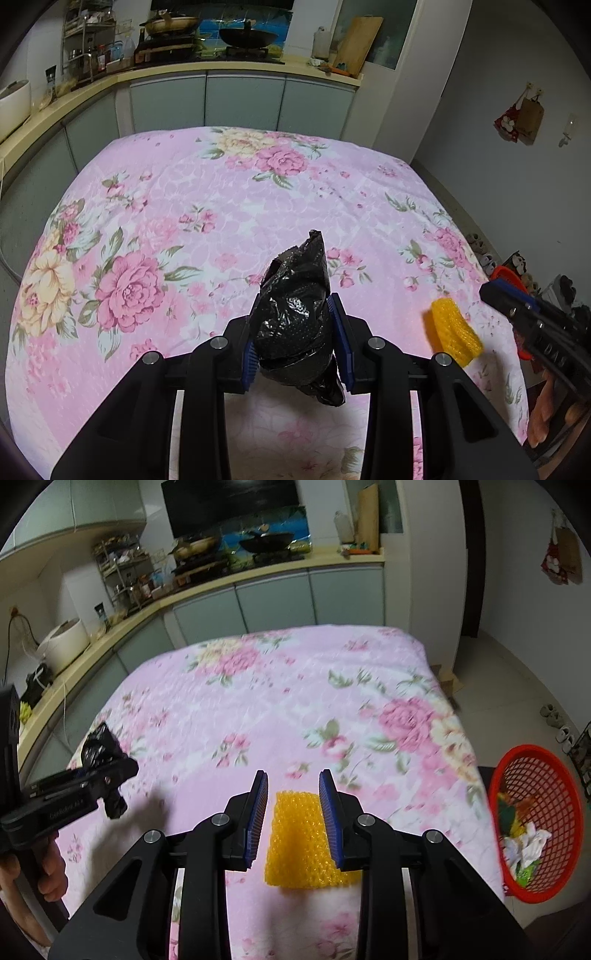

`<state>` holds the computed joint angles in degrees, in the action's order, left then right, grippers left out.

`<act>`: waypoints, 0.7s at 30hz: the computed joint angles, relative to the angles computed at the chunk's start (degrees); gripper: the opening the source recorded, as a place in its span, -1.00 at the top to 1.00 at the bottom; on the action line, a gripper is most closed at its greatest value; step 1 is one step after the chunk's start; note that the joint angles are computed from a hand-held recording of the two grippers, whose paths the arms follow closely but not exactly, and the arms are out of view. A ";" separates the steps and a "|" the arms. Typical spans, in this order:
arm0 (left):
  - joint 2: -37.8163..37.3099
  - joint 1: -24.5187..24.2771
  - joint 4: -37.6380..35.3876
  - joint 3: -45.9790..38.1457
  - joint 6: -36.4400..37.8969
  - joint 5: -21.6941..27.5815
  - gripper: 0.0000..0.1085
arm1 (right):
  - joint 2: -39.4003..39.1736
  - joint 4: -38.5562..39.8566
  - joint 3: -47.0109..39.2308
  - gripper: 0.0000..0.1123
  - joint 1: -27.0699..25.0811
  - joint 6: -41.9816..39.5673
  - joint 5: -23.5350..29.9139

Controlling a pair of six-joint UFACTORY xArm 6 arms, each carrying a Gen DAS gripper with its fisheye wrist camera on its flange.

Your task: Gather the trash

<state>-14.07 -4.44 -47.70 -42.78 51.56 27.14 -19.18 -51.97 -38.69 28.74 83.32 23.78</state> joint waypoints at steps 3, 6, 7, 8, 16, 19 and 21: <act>-0.77 -0.66 0.32 -0.03 0.11 -0.34 0.41 | -1.75 -0.72 0.42 0.49 -0.89 0.82 0.48; -1.20 -1.29 0.27 -0.45 0.51 -0.53 0.41 | -3.97 -1.47 1.08 0.49 -1.54 1.26 1.54; -1.31 -1.51 0.31 -0.62 0.55 -0.61 0.41 | -4.81 -1.71 1.32 0.49 -1.79 1.37 2.00; -1.32 -1.68 0.30 -0.82 0.59 -0.60 0.41 | -5.56 -1.92 1.56 0.49 -2.05 1.45 2.31; -1.58 -3.99 0.32 -2.67 1.20 -1.27 0.41 | -10.67 -3.33 2.90 0.49 -3.46 1.84 4.37; -1.55 -5.01 0.32 -3.30 1.25 -1.05 0.41 | -12.40 -3.54 3.68 0.49 -3.75 1.91 4.94; -1.31 -5.56 -0.16 -3.91 1.63 -0.10 0.41 | -13.42 -3.31 4.29 0.49 -4.19 1.78 5.17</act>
